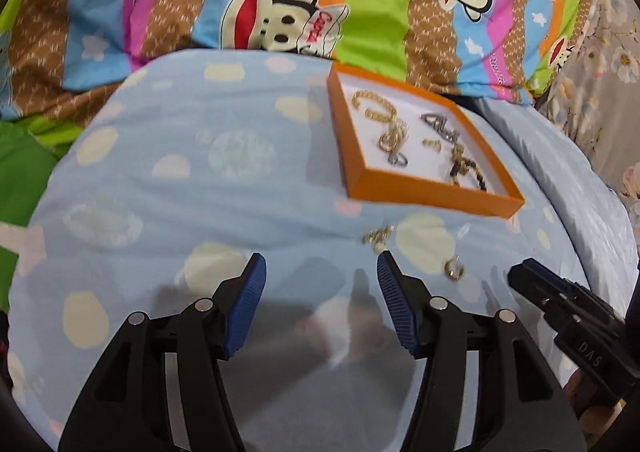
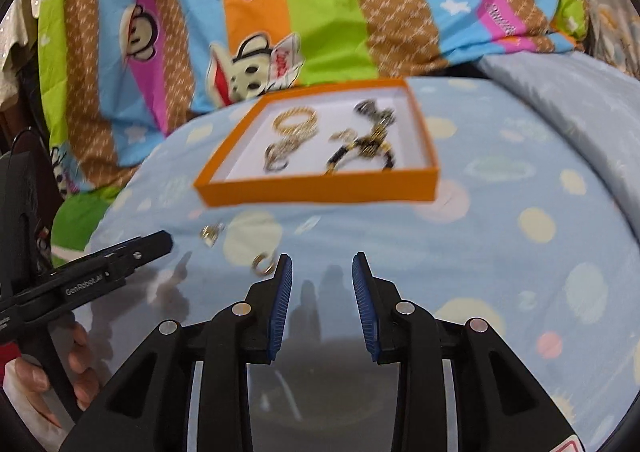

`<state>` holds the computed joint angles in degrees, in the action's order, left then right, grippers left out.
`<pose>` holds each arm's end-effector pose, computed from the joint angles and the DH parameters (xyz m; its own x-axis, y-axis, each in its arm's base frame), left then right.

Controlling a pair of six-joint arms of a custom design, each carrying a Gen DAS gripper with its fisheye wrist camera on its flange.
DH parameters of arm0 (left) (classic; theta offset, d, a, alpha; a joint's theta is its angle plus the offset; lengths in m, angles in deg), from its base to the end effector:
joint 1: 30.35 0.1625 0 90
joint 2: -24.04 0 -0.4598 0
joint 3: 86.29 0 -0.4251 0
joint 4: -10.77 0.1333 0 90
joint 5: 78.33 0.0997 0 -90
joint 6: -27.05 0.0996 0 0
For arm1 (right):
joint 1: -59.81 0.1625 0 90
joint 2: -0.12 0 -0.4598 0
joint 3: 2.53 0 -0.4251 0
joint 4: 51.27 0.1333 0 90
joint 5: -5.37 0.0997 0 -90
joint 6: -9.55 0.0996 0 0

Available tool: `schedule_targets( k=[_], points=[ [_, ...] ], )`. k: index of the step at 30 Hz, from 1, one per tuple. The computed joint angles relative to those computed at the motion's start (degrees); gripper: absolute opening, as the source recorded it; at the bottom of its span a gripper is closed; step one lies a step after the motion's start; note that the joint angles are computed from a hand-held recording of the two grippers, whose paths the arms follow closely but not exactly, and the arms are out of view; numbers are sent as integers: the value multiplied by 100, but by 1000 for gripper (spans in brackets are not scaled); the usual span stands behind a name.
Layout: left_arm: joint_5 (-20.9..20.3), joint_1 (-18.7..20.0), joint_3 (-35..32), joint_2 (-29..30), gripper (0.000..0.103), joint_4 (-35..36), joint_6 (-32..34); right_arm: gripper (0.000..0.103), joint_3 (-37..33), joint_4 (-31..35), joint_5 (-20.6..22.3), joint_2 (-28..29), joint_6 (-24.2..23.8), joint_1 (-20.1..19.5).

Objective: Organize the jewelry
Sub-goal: 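Close the left tool on the pearl earring while the right tool grasps the gold hoop earring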

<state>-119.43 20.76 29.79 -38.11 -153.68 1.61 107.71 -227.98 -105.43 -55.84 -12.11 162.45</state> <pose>-0.2029 -0.5834 0.1991 -0.8644 -0.1261 -0.4867 0.2399 0.7473 -0.6197 0.2355 -0.6027 0.1733 -0.8183 -0.3214 0.4765 -0.5237 0.7585 -0.3878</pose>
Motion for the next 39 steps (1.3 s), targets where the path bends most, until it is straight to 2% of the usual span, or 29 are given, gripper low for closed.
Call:
schedule_targets(
  k=[4,18,21,22,23,32,39],
  points=[
    [224,-61,103,13,56,-253,76,31,-105,264,27,152,165,51],
    [83,-23,59,36,56,-249,170,32,-501,374,-364,608,238,252],
    [59,-22,50,42,56,-235,205,27,-522,349,-442,642,230,270],
    [61,-22,50,44,56,-239,213,19,-526,348,-475,650,232,274],
    [58,-24,50,46,56,-238,220,18,-541,377,-509,661,239,278],
    [-91,-27,8,69,56,-162,366,17,-426,194,-468,568,264,242],
    [-144,33,-401,358,55,193,650,17,-236,23,-353,339,409,123]
  ],
)
